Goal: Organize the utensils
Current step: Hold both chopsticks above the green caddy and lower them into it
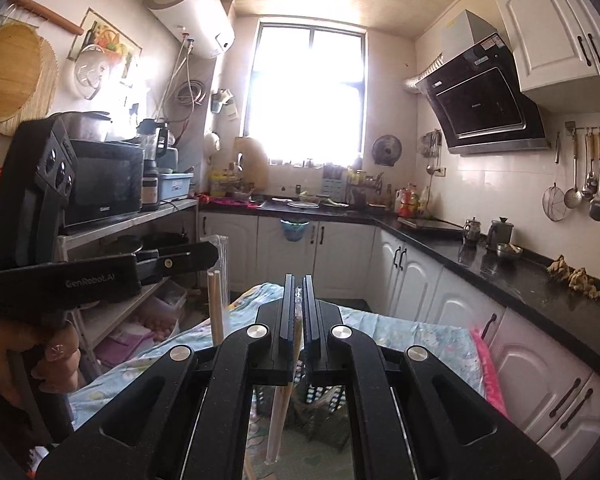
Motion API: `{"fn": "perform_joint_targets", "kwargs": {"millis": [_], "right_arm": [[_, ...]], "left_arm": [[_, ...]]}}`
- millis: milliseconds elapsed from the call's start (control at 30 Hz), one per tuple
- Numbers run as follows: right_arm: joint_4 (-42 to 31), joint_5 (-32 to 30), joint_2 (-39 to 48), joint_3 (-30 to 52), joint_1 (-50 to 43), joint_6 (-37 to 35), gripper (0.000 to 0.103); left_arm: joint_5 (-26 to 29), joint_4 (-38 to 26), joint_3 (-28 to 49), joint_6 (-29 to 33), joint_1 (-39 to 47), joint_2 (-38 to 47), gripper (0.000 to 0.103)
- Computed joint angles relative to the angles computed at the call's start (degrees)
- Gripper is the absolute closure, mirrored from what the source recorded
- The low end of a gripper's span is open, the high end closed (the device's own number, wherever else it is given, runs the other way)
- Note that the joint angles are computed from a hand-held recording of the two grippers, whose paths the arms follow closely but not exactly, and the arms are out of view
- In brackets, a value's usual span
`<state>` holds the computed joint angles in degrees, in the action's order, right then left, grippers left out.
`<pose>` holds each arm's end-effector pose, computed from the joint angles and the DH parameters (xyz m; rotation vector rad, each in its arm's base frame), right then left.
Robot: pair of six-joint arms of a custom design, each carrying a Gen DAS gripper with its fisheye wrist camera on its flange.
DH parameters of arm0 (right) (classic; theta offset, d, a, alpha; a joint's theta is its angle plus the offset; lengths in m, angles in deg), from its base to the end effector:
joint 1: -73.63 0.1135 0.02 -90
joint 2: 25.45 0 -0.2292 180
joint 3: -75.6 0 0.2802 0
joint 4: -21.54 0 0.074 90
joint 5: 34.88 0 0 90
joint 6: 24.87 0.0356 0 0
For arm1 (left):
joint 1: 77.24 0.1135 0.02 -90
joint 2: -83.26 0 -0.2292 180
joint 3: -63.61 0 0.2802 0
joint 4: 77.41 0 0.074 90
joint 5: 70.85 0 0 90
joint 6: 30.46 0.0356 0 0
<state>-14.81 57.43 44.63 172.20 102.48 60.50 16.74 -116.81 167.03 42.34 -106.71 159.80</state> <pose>0.2640 0.1438 0.4354 -0.4756 1.6843 0.2745 0.2824 -0.1579 0.4393 0.1642 1.8149 -0.5439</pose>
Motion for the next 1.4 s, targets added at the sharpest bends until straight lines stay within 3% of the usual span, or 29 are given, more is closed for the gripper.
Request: {"fn": "perform_joint_targets", "kwargs": {"millis": [500, 633, 1000, 1400], "right_arm": [[-2.2, -0.9, 15.0, 19.9, -2.0, -2.2, 0.099], [-2.3, -1.2, 18.5, 23.8, -2.2, -1.5, 0.099], [-3.5, 0.1, 29.0, 33.8, -3.3, -1.6, 0.1], [-3.1, -0.1, 35.2, 35.7, -4.7, -0.6, 0.099]], "left_arm": [[4.4, -7.8, 29.3, 0.5, 5.3, 17.9, 0.103], [5.1, -9.4, 34.2, -0.6, 7.1, 21.3, 0.103], [6.2, -5.3, 30.8, -1.7, 9.9, 24.1, 0.103], [8.2, 0.5, 23.4, -3.3, 11.0, 25.8, 0.103]]}}
